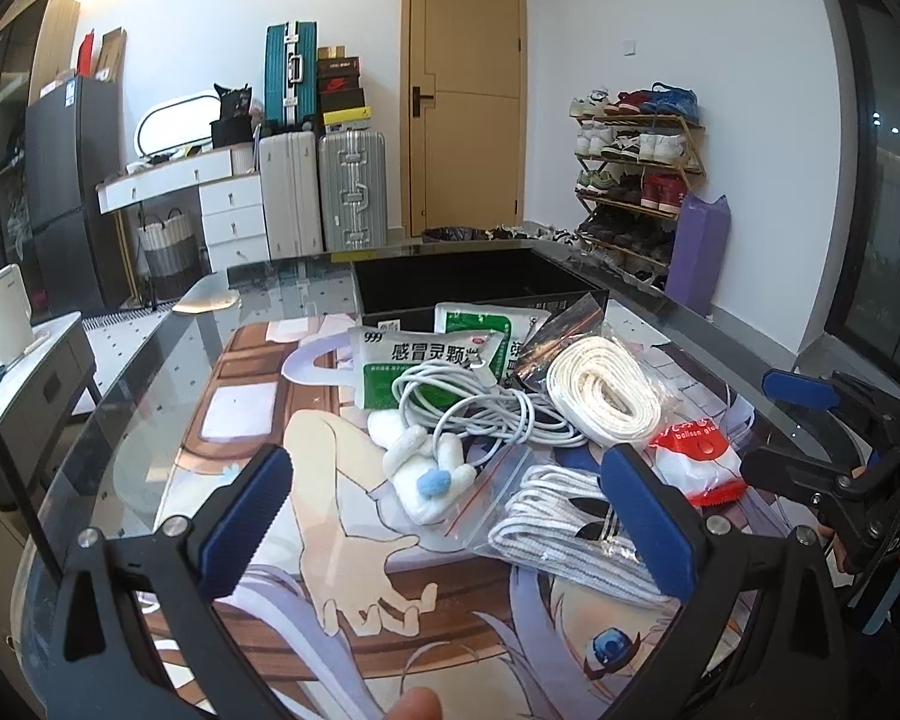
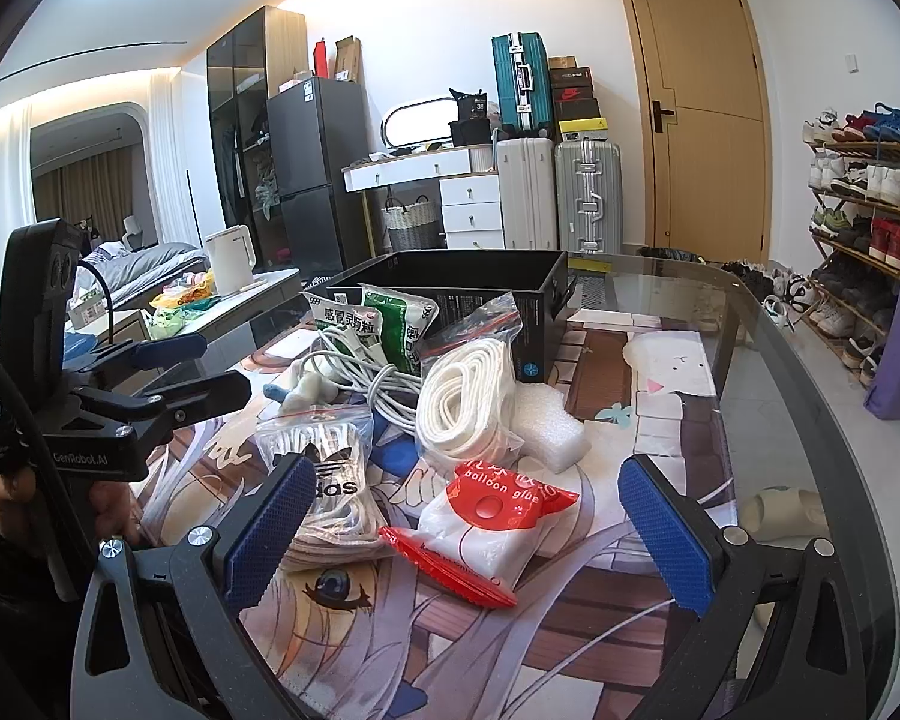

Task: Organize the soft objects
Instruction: 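Grasp the red balloon glue bag with the right tool while the left tool approaches the adidas bag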

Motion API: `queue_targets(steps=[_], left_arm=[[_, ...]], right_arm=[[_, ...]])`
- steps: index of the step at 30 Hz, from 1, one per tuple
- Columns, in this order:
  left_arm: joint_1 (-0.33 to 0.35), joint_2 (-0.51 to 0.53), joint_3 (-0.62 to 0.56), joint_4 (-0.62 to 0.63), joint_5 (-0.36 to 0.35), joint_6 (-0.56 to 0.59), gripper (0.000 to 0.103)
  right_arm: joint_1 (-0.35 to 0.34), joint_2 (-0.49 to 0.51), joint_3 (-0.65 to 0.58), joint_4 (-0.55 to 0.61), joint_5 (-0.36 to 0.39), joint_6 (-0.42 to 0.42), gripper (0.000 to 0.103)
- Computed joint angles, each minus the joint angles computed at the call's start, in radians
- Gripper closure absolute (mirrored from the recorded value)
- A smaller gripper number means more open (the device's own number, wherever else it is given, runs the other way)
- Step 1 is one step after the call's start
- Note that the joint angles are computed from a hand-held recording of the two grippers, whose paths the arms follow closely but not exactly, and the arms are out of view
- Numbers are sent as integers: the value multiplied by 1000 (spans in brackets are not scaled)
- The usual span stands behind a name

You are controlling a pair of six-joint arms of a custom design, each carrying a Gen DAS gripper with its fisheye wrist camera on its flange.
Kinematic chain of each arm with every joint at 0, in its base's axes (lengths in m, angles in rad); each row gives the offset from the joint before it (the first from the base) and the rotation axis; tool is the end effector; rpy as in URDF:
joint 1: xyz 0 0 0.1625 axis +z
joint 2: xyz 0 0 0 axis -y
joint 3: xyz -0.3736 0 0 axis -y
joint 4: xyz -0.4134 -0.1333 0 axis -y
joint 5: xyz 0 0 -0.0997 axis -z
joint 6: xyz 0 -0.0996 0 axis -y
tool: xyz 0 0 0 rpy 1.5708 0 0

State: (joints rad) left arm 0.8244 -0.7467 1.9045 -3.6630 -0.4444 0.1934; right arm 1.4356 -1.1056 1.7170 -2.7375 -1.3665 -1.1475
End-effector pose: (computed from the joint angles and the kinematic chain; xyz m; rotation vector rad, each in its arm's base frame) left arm -0.1986 -0.5435 0.0924 0.3294 2.0211 -1.2832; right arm 0.0655 -0.6571 0.2288 1.4565 -2.4555 0.8268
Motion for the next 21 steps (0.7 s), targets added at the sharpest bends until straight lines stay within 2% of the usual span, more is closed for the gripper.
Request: queue_targets(steps=[7,13,16,19,21], left_arm=[[2,9,3,-120,-67,56,0],[3,6,0,-90,-70,57,0],[10,-24,16,16,-87,0,0],[16,-32,22,60,-106,-21,0],[14,-22,18,40,-100,-5,0]], right_arm=[[0,1,-2,-1,-1,-2,1],[7,2,-1,-18,-2,-15,1],[10,-4,17,-74,6,-33,0],[1,-5,18,-94,55,-35,0],[-6,-5,10,-80,80,-19,0]])
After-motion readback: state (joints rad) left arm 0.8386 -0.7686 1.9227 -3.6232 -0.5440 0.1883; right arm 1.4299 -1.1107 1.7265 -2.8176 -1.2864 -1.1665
